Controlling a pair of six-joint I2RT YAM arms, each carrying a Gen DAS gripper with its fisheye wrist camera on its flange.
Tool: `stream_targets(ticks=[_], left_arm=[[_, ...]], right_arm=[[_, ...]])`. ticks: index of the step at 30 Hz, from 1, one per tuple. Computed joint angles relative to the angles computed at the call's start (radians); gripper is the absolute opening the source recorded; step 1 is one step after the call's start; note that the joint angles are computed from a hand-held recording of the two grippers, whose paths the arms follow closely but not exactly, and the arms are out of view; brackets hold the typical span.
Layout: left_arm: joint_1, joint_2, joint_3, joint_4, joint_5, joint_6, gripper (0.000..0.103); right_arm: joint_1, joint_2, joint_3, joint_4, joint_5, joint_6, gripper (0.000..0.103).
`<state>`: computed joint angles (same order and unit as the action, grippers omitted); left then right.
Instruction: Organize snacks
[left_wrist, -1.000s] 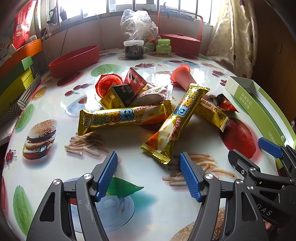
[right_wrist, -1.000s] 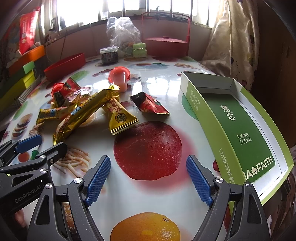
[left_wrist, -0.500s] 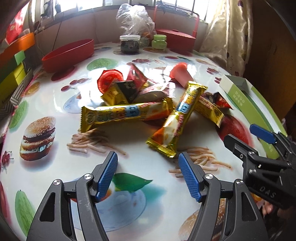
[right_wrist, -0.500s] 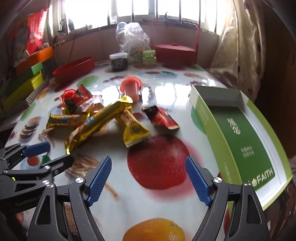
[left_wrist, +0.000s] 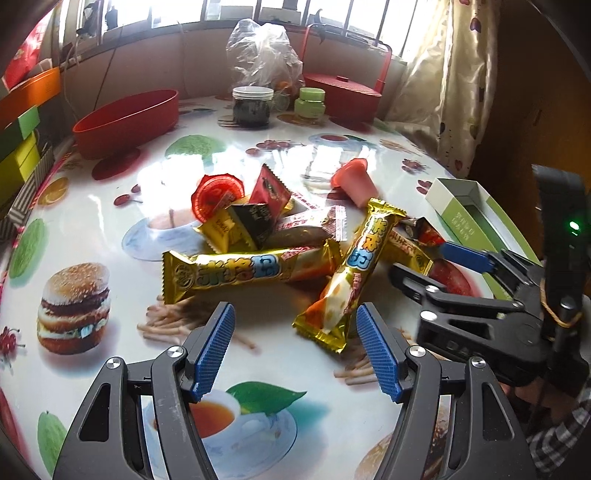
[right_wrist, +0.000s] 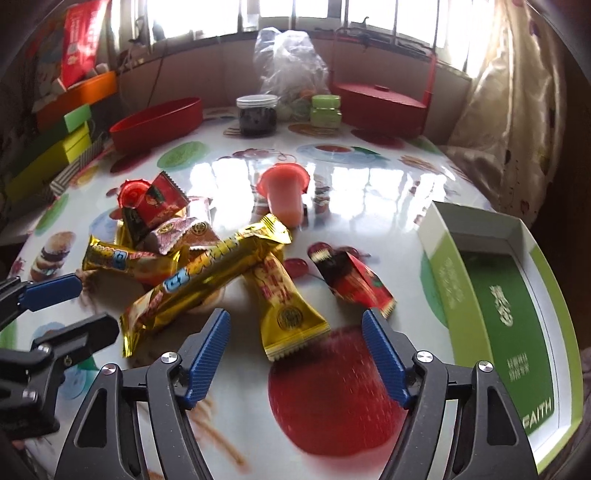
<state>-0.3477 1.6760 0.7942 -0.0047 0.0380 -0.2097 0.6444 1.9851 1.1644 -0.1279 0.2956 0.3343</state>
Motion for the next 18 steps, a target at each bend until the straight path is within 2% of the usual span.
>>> stream_targets(ticks=[4,9,13,18], left_arm=[[-0.003,0.02,0.03,-0.013,0.009,0.016,0.069],[-0.005,0.046,0.059,-0.022,0.011,0.031,0.069],[-0.013,0.054,0.063,-0.019,0.013,0.031,0.069],[-0.03,0.068,0.077,-0.021,-0.005,0.035,0.069]], right_arm=[[-0.014,0.044,0.051,-0.013,-0.04,-0.021,0.071],[-0.021,0.057,0.06,-0.007,-0.06,-0.028,0.056],[-0.024,0.043,0.04,0.005,-0.061,-0.024,0.037],[-0.024,0.018,-0.003,0.03,-0.075,-0.019,0.036]])
